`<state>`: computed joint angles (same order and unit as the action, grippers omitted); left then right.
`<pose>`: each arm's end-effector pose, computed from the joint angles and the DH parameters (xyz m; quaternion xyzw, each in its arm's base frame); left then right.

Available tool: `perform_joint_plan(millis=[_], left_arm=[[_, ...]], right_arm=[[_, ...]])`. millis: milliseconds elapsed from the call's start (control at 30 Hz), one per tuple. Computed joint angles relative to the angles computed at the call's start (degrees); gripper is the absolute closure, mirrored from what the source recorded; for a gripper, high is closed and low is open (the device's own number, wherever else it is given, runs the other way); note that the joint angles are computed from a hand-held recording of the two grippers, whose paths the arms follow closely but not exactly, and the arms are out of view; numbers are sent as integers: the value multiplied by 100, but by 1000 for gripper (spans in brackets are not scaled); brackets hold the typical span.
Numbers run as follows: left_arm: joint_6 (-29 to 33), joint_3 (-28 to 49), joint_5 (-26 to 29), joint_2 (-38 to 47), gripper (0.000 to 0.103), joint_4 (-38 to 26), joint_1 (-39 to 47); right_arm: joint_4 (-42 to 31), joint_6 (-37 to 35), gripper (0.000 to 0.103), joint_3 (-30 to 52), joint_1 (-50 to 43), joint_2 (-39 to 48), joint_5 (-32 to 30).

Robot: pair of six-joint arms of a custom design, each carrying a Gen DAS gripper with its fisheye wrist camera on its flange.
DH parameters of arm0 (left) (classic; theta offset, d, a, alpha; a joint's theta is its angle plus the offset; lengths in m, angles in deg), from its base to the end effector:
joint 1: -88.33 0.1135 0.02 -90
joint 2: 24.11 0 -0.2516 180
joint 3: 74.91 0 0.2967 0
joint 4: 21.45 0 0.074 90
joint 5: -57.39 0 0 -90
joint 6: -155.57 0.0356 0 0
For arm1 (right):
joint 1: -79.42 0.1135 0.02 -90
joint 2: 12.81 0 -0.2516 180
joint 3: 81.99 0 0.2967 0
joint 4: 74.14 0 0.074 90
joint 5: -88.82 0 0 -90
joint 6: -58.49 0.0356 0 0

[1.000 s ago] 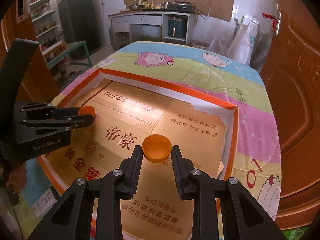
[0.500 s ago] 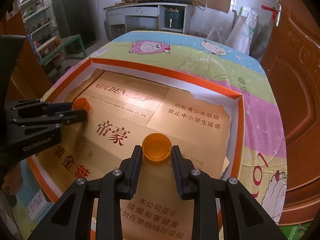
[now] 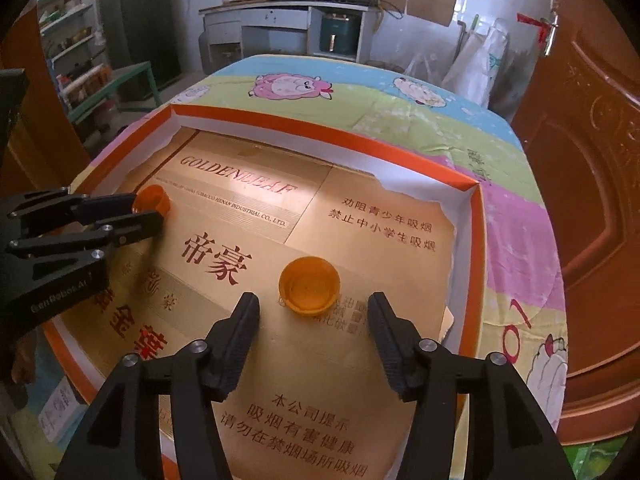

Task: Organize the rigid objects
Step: 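Withdraw the right gripper from the box back over the items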

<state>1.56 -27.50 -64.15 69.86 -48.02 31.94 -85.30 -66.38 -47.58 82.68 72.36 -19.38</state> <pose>0.1659 -0.2160 0.0492 -0.1030 0.9472 0.0111 0.3034 0.2362 0.0246 0.0393 -0.3492 0.8928 0.0824 0.2723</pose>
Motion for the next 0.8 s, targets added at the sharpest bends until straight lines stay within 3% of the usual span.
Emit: perform_joint_plan(millis=[67, 167, 200, 400, 500, 800], left_arm=[[69, -94, 13, -68, 69, 128, -20], [296, -257, 69, -132, 42, 466, -57], [270, -224, 43, -90, 38, 412, -89], [-191, -199, -147, -106, 38, 156, -359], [-517, -227, -302, -314, 38, -118, -557], [-2311, 473, -1308, -587, 38, -2443, -1943]], right_arm=[[58, -14, 44, -158, -16, -180, 13], [105, -47, 44, -395, -83, -451, 20], [95, -54, 44, -441, -115, -511, 6], [-216, -105, 44, -828, -605, -1282, -293], [-710, -161, 44, -1147, -987, -2250, -574], [-3993, -931, 44, -1887, -2180, -6158, -1556]])
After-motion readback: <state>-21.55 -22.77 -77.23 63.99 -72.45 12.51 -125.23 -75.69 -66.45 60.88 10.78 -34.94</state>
